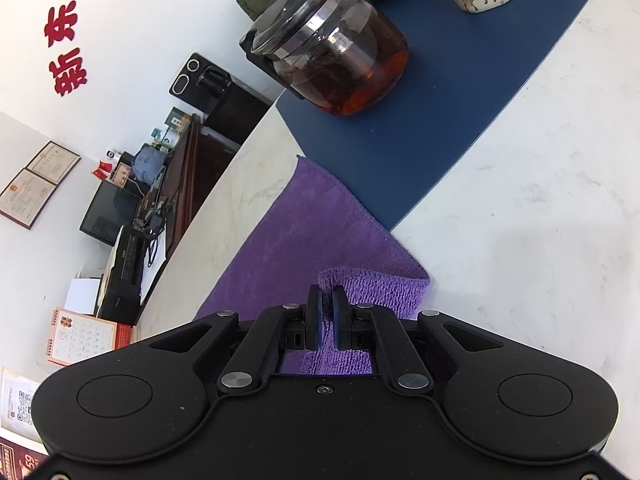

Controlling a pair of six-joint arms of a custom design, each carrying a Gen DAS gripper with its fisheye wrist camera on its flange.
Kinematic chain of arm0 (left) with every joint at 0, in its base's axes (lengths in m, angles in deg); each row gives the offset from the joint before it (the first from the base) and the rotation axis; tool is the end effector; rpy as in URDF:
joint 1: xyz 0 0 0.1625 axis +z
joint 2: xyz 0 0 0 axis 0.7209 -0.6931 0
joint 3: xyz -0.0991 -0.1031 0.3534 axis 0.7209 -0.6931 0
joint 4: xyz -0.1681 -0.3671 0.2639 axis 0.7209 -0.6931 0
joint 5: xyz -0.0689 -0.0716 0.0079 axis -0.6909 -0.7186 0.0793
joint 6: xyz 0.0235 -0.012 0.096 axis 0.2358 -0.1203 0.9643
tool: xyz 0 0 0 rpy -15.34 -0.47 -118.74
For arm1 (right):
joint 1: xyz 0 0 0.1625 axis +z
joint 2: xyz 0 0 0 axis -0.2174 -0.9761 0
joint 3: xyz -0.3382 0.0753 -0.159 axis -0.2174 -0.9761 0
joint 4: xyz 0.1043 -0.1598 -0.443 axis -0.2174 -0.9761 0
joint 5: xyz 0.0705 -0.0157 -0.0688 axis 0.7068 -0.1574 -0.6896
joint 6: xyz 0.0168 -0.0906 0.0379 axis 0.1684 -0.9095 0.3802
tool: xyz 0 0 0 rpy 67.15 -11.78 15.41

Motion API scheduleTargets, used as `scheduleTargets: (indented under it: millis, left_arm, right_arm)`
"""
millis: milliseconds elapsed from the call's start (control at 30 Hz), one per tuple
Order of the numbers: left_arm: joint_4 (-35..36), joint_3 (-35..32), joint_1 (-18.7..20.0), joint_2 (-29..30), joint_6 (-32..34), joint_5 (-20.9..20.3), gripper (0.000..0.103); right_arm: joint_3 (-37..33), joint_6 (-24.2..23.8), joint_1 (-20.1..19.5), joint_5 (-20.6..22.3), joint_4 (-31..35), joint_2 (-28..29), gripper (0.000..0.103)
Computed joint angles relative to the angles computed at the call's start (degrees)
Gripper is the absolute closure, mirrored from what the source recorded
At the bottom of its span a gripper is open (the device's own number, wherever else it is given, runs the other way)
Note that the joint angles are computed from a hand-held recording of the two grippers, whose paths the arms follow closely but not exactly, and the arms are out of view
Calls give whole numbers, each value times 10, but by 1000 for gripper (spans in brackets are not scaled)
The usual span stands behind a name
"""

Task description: Fold towel

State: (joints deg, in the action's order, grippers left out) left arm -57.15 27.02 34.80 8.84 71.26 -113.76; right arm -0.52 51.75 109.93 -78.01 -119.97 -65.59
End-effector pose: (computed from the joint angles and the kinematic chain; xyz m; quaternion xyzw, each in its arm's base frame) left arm 0.0862 -0.7994 0.4680 -0.0512 0.8815 -0.2451 0.4002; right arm 0.1982 -0.7546 0.1234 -0.1905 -0.8765 0.4400 0.0423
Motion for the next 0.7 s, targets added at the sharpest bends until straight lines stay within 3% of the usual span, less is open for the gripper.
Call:
scheduleTargets:
  millis: [300,433,600,700]
  left_arm:
    - [-60,18,5,-2,23,-5,73]
    - [-76,16,12,-4,17,-35,99]
    - [-94,21,13,-13,5,-63,100]
    - [-119,29,14,-26,-12,-102,100]
  right_arm:
    - [-1,2,1,0,4,2,99]
    - [2,3,1,-1,3,1,99]
    - [4,1,2,-7,2,1,99]
    - [8,4,3,-10,-3,-2,99]
